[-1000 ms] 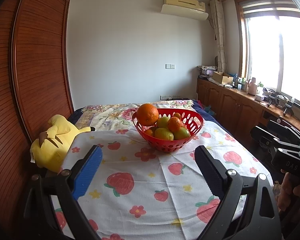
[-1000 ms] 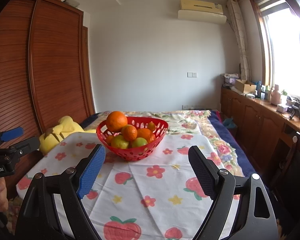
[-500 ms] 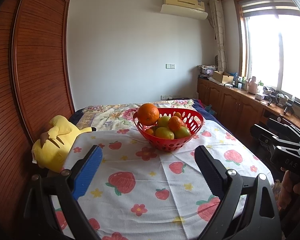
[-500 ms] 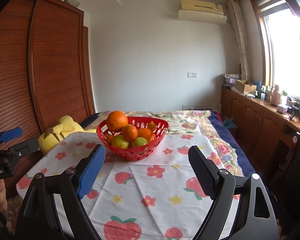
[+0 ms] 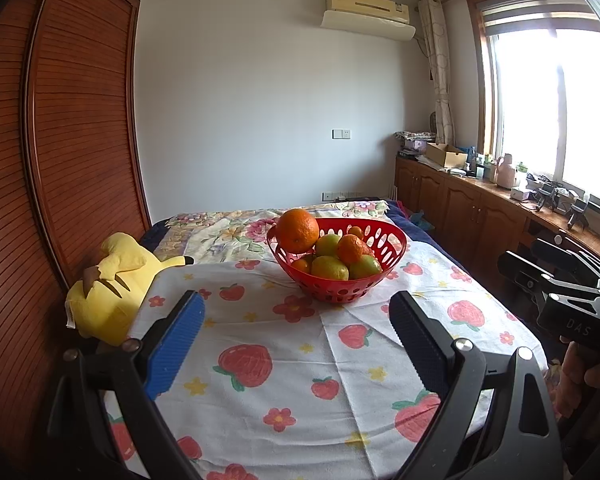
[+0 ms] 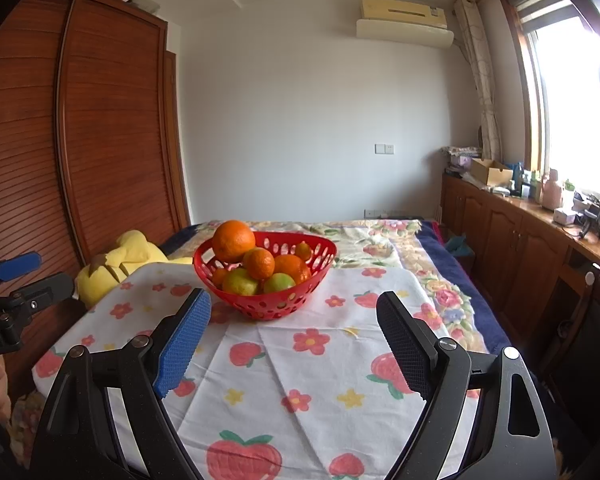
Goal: Organize fruits
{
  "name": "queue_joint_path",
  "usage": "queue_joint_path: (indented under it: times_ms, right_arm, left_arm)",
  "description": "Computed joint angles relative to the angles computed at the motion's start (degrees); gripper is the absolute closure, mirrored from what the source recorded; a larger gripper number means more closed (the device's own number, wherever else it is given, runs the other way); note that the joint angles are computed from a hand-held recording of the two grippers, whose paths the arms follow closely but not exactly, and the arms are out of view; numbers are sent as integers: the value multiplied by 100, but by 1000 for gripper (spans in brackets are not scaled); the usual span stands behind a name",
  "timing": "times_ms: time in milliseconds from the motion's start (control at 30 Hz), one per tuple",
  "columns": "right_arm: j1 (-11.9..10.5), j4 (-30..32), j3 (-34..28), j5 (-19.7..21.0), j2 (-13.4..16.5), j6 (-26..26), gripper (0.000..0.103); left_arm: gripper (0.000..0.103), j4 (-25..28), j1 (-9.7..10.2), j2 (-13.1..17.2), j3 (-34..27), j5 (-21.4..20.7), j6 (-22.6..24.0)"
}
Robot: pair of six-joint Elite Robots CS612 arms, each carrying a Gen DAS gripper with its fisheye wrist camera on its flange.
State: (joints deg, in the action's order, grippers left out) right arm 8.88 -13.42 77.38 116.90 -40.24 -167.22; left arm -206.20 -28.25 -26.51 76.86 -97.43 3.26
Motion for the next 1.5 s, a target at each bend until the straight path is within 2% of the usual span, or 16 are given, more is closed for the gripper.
queue_joint_path:
  times_ms: [1500]
  right_arm:
    - [5, -37, 27, 55, 3, 9, 16]
  left_arm:
    - [9, -185, -29, -86, 135, 26, 50]
